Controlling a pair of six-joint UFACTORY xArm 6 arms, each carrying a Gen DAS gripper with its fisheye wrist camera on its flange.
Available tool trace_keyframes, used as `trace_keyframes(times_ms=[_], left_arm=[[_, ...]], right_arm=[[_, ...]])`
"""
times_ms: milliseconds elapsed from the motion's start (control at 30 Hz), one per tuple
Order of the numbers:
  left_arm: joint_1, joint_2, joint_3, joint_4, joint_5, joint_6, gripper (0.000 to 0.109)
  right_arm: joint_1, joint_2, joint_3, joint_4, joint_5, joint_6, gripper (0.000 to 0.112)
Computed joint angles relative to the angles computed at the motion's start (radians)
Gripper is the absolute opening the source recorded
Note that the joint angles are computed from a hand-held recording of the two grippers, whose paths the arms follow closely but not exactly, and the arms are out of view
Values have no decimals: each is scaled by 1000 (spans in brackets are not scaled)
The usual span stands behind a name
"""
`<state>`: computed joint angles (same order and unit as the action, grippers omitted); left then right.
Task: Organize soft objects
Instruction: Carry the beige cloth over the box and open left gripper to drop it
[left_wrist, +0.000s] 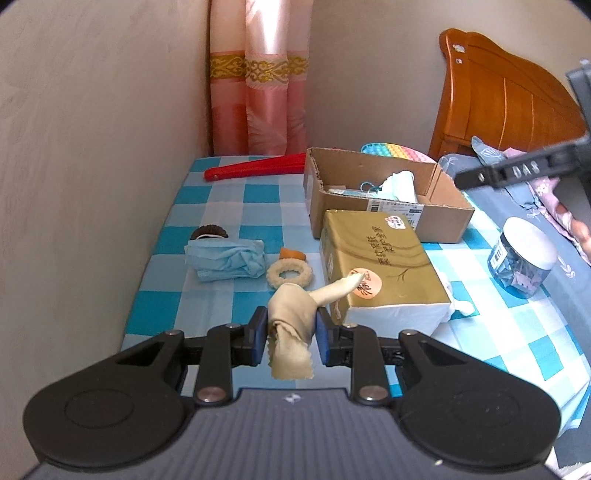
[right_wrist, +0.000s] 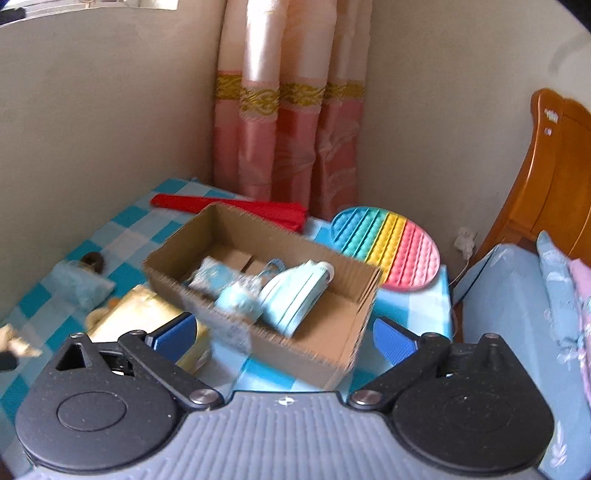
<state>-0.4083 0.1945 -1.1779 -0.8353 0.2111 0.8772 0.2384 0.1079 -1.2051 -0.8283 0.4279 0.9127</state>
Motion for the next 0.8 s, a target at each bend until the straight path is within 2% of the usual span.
trace_keyframes(times_ms=[200,400,633,800], left_arm=[[-6,22,-44,64,7,-22,26],[-20,83,-152,100,31,-25,26],[-37,263,-451,204,132,-94,26],[-50,486,-809,372,260,-252,26]], right_arm=[[48,-79,108,-42,1,104,103],[102,-139,194,-121,52,279,103],[131,-169,256,-106,59,319,103],[119,-194,282,-135,40,363,103]])
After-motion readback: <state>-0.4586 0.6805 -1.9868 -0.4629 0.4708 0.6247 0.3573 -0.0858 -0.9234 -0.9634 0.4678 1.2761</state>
